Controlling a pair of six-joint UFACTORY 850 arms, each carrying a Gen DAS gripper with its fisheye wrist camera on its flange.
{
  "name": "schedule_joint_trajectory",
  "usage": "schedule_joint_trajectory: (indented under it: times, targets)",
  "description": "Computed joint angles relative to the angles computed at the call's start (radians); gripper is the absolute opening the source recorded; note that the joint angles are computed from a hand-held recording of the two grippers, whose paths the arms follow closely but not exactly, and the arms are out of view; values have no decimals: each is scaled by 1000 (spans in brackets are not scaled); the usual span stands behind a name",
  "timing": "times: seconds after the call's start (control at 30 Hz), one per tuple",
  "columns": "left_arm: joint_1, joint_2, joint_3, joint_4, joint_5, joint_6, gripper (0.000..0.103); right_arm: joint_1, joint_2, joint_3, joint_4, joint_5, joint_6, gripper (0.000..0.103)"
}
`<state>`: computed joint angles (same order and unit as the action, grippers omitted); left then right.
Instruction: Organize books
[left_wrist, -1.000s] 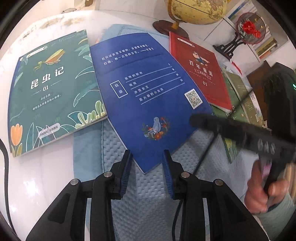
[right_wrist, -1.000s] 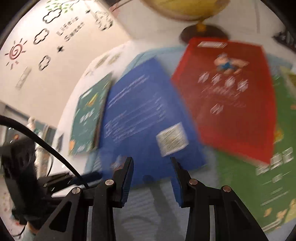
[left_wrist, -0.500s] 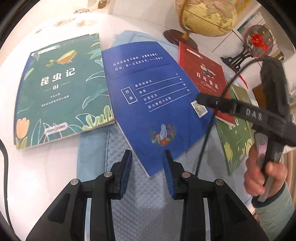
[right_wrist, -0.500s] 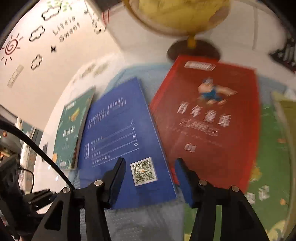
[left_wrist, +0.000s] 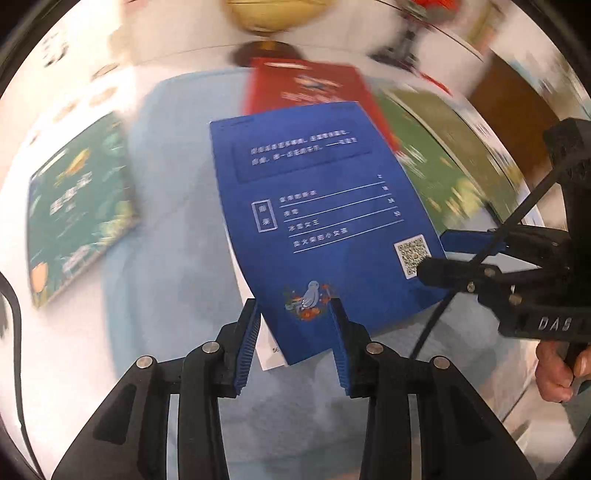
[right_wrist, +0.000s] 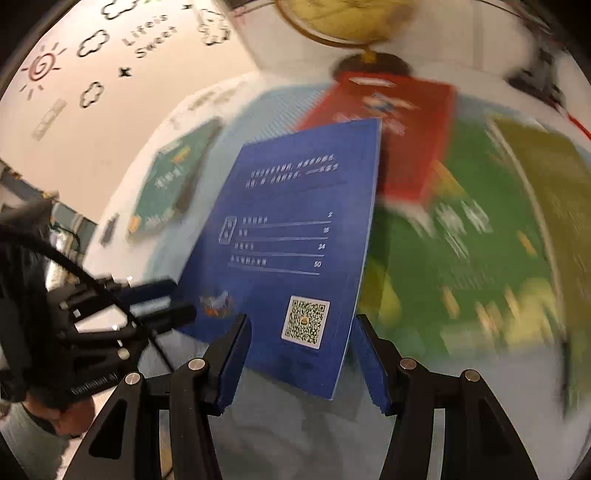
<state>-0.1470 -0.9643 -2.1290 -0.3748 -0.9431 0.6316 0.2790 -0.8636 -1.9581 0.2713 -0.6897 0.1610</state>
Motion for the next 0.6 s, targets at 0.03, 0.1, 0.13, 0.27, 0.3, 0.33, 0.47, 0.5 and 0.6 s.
schedule_joint_trajectory:
  times: [0.03, 0.1, 0.13, 0.27, 0.3, 0.33, 0.47, 0.5, 0.6]
  targets:
    - [-10, 8, 20, -9, -10, 19, 33, 0, 62, 101, -25, 30, 44, 56]
    - [-29, 6, 37, -23, -54, 40, 33, -7, 140, 230, -47, 54, 117, 56]
    - [-37, 9, 50, -33, -80, 46, 33, -18, 188, 310, -22, 74, 136, 56]
    - [-74, 53, 131, -73, -89, 90, 33, -66, 320, 523, 97, 153, 130, 56]
    - [-79, 58, 140, -75, -88, 74, 33, -80, 343, 560, 144, 177, 93, 56]
    - [-84, 60, 143, -80, -79, 37, 33, -96, 357, 586, 210, 195, 38, 55]
    - [-91, 92, 180, -36, 15, -88, 33, -124, 371, 613, 247, 259, -40, 55]
    - [-95, 91, 177, -23, 24, -117, 33, -130, 361, 605, 248, 263, -56, 55]
    - [-113, 65, 148, -3, 15, -184, 34, -129, 326, 577, 294, 278, -141, 56]
